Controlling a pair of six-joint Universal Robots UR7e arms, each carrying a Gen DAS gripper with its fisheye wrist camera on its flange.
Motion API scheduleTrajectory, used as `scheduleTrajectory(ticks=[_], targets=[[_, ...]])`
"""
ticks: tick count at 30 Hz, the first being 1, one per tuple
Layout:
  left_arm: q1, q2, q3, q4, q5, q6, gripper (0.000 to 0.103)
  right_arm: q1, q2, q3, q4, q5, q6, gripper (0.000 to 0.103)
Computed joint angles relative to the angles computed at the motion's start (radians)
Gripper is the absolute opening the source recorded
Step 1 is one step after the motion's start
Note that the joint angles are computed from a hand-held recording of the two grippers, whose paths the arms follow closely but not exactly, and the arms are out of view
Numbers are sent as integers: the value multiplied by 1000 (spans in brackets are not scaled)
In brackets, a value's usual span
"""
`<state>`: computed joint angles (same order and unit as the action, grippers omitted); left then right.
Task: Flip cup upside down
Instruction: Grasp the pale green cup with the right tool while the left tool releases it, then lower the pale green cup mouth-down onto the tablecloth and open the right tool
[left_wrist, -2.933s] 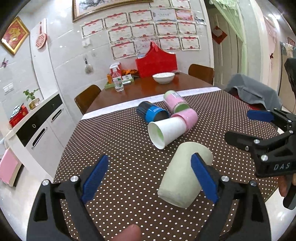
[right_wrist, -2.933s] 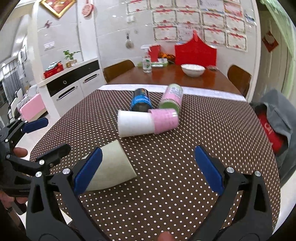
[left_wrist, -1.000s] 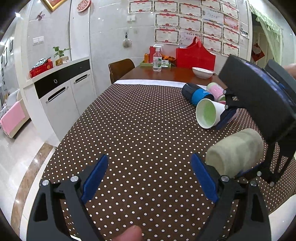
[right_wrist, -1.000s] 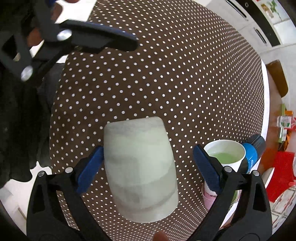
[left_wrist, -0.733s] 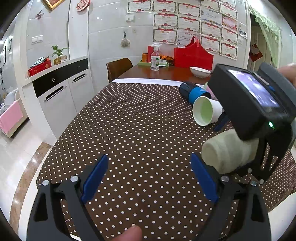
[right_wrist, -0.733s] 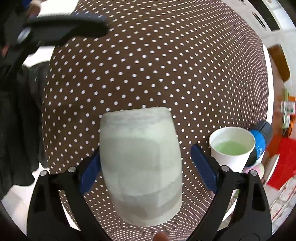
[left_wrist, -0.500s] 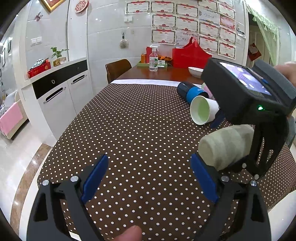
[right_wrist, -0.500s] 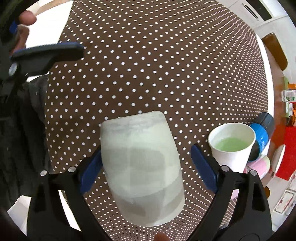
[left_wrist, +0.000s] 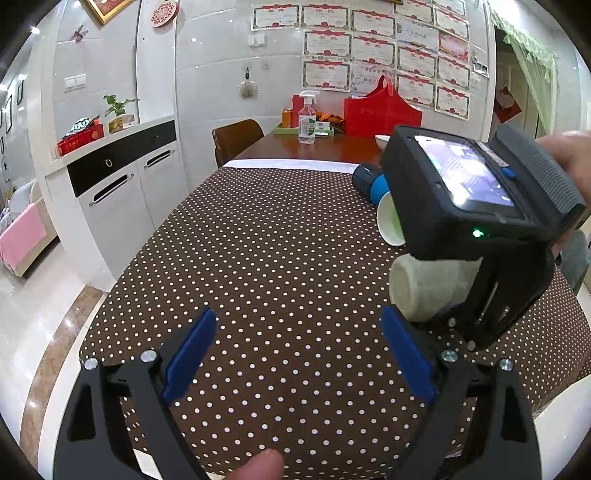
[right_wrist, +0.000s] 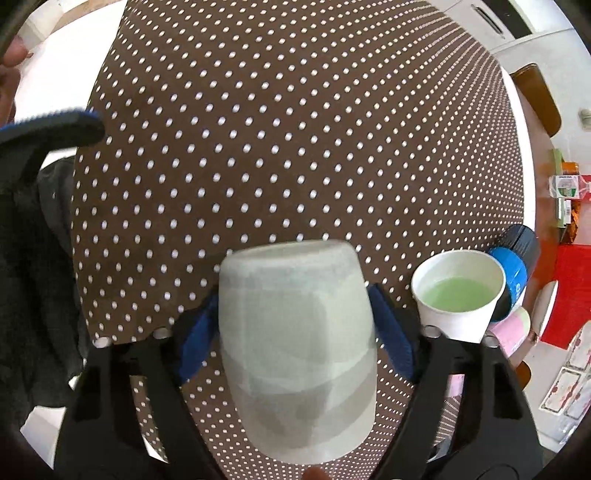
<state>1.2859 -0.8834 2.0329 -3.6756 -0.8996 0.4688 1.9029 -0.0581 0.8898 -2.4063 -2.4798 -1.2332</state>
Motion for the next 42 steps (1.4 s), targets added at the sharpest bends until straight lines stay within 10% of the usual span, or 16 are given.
scheduleTrajectory(ticks=[5, 16, 22, 28, 42], targets=[[-3, -7, 13, -10, 0, 6, 89, -12, -43, 28, -57, 92, 72, 73], [-45, -1, 29, -60, -18, 50, 89, -166, -359, 482, -537, 635, 491, 72], [-76, -1, 43, -90, -13, 78, 89, -200, -389, 611, -777, 740, 574, 71], [-95, -6, 64, -119, -4, 86, 89, -155, -425, 696, -889, 673, 554, 72], [-92, -4, 69, -102, -10, 70, 89, -133, -335, 565, -741, 458, 599, 72]])
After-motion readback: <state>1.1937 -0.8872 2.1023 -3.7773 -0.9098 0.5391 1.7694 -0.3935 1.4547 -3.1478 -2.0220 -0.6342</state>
